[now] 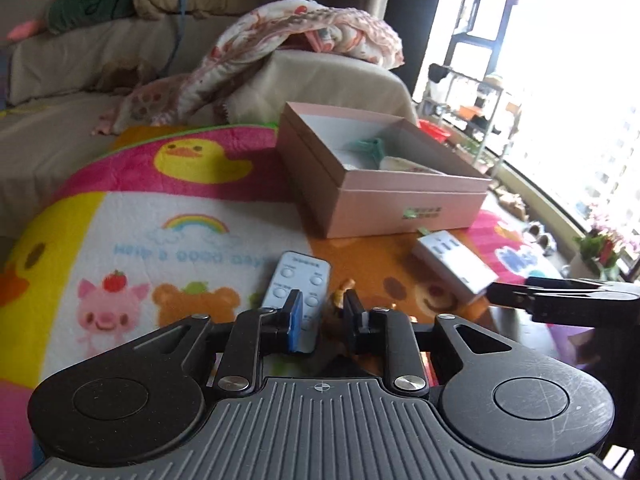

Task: Organize rigid objects
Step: 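Close the left tool on the white remote while the right lines up on the charger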

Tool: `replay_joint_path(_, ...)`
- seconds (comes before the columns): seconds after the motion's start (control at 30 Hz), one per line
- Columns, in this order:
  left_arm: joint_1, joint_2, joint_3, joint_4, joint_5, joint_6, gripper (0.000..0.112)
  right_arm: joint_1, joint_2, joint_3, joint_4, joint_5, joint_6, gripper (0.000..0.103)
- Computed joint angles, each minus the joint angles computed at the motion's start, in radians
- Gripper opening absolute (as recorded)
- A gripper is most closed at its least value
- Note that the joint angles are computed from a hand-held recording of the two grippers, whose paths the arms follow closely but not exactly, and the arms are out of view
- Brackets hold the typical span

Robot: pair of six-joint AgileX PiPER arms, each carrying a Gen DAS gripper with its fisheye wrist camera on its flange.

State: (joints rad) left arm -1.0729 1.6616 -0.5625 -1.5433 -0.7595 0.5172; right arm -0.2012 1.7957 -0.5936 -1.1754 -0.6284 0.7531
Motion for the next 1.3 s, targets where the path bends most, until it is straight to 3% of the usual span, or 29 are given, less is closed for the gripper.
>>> replay_joint_path(0.07,0.023,-0.002,-0.015,-0.032,0.001,0.057,0.041,0.005,-0.001,0.001,0.009,0.004,-0.009,0.081)
replay_joint_path(0.17,0.050,0.008,-0.036,-0.054,-0.003,0.109,0.043,0.005,0.001,0.000,0.009,0.003,-0.008,0.081)
replay_joint_path(0.37,0.130,0.037,-0.055,0.135,0.177,0.021,0.040,0.004,0.002,-0.001,0.004,0.002,-0.004,0.082)
replay_joint_path(0.43,0.133,0.055,-0.047,0.249,0.206,-0.073,0.041,0.003,0.004,-0.004,-0.003,0.000,0.003,0.082)
replay_joint_path(0.57,0.083,0.003,0.046,0.451,0.093,-0.282,0.041,0.000,0.008,-0.011,-0.018,-0.005,0.017,0.083)
replay_joint_path(0.67,0.044,-0.029,0.074,0.295,-0.042,-0.200,0.041,0.000,0.011,-0.013,-0.020,-0.007,0.017,0.084)
replay_joint_path(0.7,0.061,-0.031,0.062,0.208,-0.049,-0.135,0.040,0.000,0.011,-0.013,-0.020,-0.007,0.017,0.084)
replay_joint_path(0.8,0.168,-0.028,0.048,0.132,0.060,-0.034,0.040,0.002,0.011,-0.013,-0.020,-0.006,0.018,0.085)
replay_joint_path(0.93,0.203,0.004,0.046,0.238,0.170,-0.066,0.040,-0.002,0.017,-0.027,-0.061,-0.010,0.050,0.088)
replay_joint_path(1.07,0.167,0.053,0.002,0.216,0.153,0.020,0.042,0.001,0.033,-0.084,-0.223,-0.006,0.174,0.103)
replay_joint_path(1.2,0.166,0.089,-0.042,0.177,0.150,0.103,0.043,0.044,0.015,-0.086,-0.235,0.061,0.159,0.103)
replay_joint_path(1.27,0.174,0.090,-0.038,0.210,0.157,0.072,0.044,0.074,0.001,-0.111,-0.332,0.105,0.206,0.103)
replay_joint_path(1.3,0.175,0.091,-0.029,0.235,0.153,0.048,0.043,0.067,0.003,-0.129,-0.382,0.085,0.226,0.098)
